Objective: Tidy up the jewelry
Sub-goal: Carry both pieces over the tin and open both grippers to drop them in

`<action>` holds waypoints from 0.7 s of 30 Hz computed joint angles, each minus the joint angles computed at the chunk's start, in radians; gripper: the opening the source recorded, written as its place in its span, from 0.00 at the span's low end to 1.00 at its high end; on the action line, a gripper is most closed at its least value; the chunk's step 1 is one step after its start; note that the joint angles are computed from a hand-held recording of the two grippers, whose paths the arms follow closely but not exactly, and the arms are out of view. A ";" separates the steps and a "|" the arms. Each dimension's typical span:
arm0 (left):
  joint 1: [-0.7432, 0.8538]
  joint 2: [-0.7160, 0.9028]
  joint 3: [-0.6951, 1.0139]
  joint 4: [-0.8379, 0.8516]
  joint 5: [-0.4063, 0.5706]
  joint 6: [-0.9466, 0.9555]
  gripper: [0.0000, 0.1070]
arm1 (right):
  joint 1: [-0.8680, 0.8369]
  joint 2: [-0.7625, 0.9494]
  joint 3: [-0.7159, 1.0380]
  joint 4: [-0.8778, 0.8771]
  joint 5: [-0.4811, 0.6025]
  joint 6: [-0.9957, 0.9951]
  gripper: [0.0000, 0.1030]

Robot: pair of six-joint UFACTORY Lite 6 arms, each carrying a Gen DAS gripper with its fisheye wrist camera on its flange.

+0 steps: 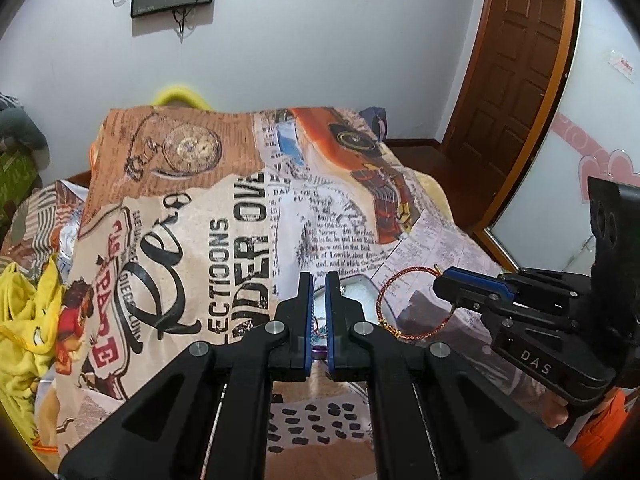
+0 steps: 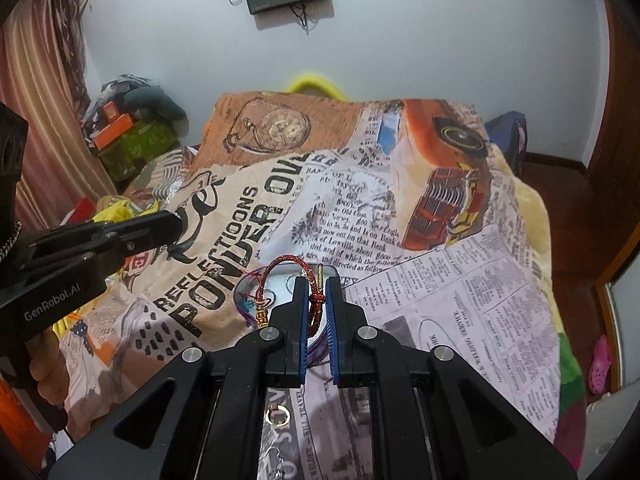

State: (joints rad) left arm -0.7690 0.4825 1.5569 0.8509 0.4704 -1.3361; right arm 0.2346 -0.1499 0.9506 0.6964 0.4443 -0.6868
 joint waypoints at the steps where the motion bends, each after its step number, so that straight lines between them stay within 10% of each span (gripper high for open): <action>1: 0.009 0.005 -0.007 -0.016 -0.016 0.015 0.03 | 0.000 0.012 0.004 0.011 0.000 -0.011 0.07; 21: 0.076 0.071 -0.076 -0.238 -0.075 0.207 0.06 | 0.153 0.214 0.100 -0.298 -0.097 0.266 0.07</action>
State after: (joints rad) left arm -0.6930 0.5534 1.4812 0.6127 0.3955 -1.1287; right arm 0.3874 0.0645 1.0509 0.3986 0.3473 -0.4208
